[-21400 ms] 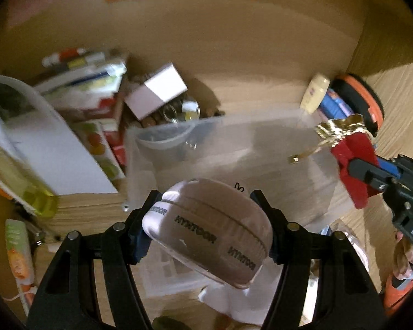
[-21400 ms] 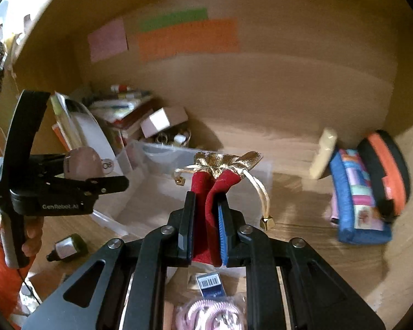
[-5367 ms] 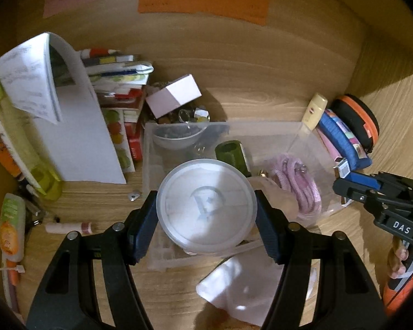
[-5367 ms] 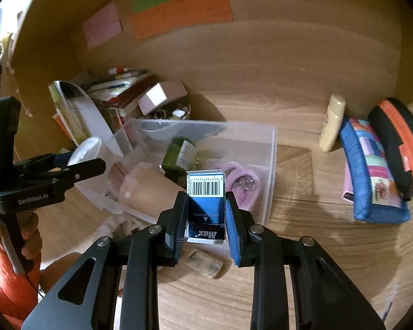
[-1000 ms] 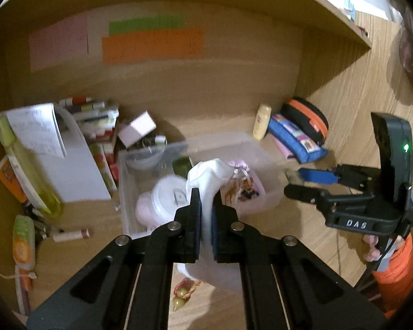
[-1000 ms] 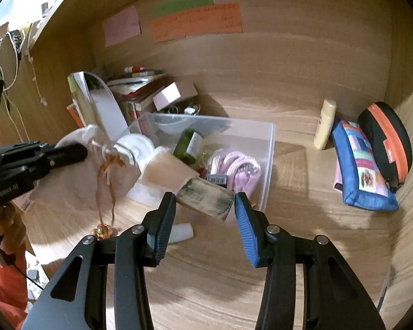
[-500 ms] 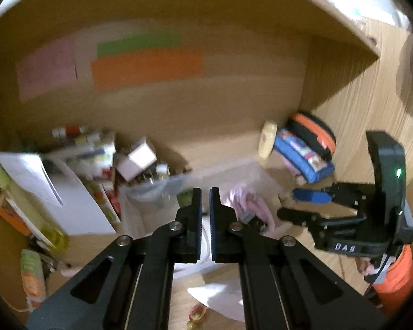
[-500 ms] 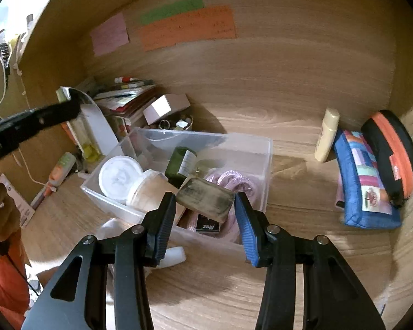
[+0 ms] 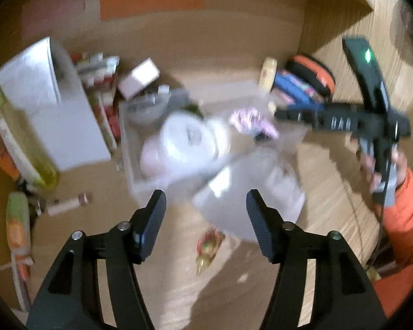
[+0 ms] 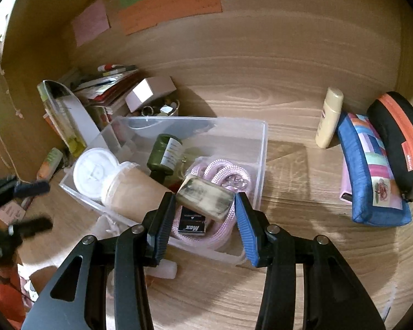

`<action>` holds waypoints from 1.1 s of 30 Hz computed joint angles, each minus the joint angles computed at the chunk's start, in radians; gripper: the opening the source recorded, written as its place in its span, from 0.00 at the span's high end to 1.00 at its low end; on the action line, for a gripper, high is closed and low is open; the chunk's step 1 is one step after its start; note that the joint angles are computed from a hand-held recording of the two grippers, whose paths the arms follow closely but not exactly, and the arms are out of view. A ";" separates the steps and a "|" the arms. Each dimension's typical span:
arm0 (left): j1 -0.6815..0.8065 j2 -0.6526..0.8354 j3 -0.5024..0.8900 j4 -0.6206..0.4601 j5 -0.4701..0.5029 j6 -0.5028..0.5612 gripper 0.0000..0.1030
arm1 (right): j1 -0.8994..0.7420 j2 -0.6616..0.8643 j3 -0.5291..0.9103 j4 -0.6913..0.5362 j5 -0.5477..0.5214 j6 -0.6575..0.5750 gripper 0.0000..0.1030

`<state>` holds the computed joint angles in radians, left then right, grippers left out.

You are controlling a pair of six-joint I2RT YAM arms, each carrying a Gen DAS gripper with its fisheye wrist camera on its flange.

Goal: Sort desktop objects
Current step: 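Lower the brown block into the bin and open the right tool while the left holds the bag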

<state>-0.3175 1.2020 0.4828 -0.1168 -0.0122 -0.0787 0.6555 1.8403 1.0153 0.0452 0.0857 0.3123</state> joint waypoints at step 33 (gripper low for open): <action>-0.141 0.504 0.250 0.026 0.052 0.014 0.06 | 0.017 0.192 0.247 -0.173 0.028 -0.053 0.60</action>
